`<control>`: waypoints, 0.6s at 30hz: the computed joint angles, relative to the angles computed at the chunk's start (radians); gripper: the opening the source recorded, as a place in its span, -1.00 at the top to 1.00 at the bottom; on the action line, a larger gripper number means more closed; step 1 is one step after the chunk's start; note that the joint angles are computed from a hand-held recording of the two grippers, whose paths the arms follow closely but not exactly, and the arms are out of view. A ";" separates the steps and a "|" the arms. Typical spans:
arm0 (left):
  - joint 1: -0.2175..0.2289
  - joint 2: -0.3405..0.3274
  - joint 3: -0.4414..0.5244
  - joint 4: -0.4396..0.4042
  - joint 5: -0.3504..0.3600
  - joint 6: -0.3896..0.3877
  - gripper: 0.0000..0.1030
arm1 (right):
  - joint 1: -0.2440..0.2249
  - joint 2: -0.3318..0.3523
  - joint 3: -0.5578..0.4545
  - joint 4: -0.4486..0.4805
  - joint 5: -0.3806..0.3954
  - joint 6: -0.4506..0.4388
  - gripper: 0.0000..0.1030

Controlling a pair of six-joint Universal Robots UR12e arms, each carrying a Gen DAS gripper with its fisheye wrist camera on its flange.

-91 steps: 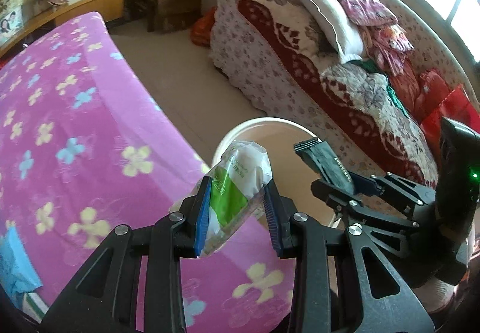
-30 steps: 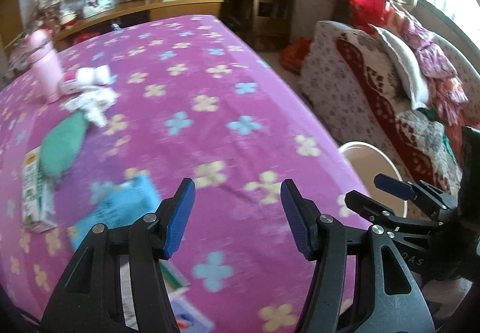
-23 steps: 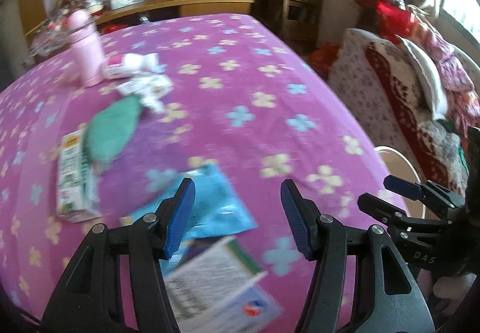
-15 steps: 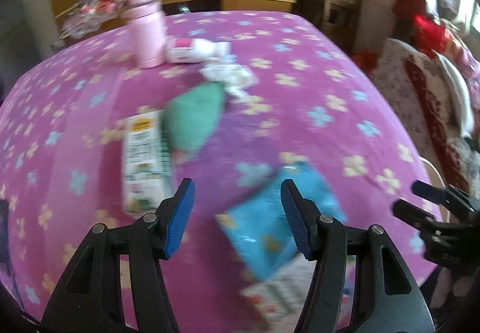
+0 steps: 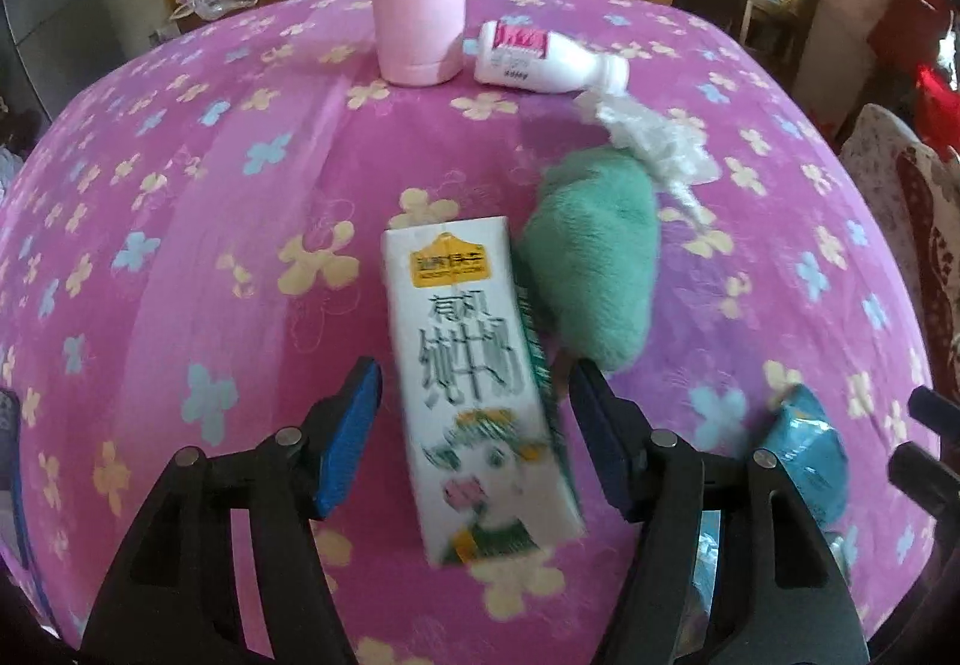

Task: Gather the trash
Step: 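Grasp the milk carton with the left tool while the right grasps the green cloth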

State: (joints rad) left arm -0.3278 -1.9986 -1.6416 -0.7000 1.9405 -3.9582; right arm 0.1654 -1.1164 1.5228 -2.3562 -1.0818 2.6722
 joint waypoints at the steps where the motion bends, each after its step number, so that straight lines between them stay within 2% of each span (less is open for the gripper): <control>1: 0.007 0.000 -0.004 0.003 -0.018 0.003 -0.24 | 0.007 0.007 -0.012 0.008 0.005 0.005 -0.34; 4: 0.021 0.009 -0.029 0.043 -0.057 0.002 -0.19 | 0.027 0.027 -0.044 0.021 0.004 0.021 -0.34; 5: 0.024 0.016 -0.039 0.048 -0.059 -0.003 -0.03 | 0.035 0.036 -0.058 0.029 0.004 0.025 -0.34; 9: 0.027 0.041 -0.065 0.042 -0.030 -0.003 -0.02 | 0.064 0.074 -0.120 0.078 0.011 0.054 -0.34; 15: 0.041 0.084 -0.117 0.068 -0.012 -0.026 -0.02 | 0.107 0.151 -0.242 0.168 0.052 0.191 -0.35; 18: 0.047 0.093 -0.131 0.087 -0.021 -0.026 -0.02 | 0.129 0.189 -0.298 0.191 0.066 0.258 -0.50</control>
